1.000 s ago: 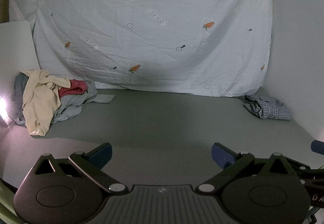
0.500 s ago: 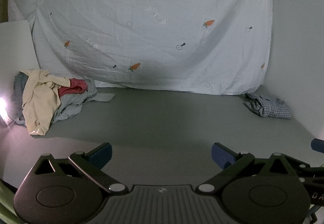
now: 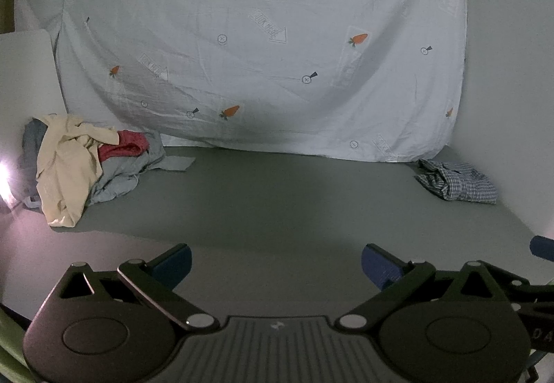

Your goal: Fold clothes

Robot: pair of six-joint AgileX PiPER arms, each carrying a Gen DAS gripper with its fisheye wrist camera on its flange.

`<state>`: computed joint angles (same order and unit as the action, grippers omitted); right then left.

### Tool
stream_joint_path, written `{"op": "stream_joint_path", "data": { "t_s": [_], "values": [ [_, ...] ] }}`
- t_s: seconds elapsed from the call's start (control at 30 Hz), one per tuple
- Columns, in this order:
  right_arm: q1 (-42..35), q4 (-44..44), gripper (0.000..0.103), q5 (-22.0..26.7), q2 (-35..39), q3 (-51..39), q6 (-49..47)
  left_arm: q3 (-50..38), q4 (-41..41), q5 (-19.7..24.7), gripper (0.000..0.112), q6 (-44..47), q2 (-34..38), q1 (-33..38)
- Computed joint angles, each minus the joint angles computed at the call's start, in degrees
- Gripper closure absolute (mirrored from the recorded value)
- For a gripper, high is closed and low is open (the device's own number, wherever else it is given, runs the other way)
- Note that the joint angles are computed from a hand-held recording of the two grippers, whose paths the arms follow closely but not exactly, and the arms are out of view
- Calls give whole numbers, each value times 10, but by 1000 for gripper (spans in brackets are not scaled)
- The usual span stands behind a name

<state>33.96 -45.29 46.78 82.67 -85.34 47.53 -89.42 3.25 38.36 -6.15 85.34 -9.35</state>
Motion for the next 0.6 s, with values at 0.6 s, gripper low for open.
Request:
{"op": "stream_joint_path", "data": {
  "t_s": [0.6],
  "values": [
    [-11, -1, 0, -23, -9, 19, 10, -16, -25, 3, 9, 37, 13, 8]
  ]
}}
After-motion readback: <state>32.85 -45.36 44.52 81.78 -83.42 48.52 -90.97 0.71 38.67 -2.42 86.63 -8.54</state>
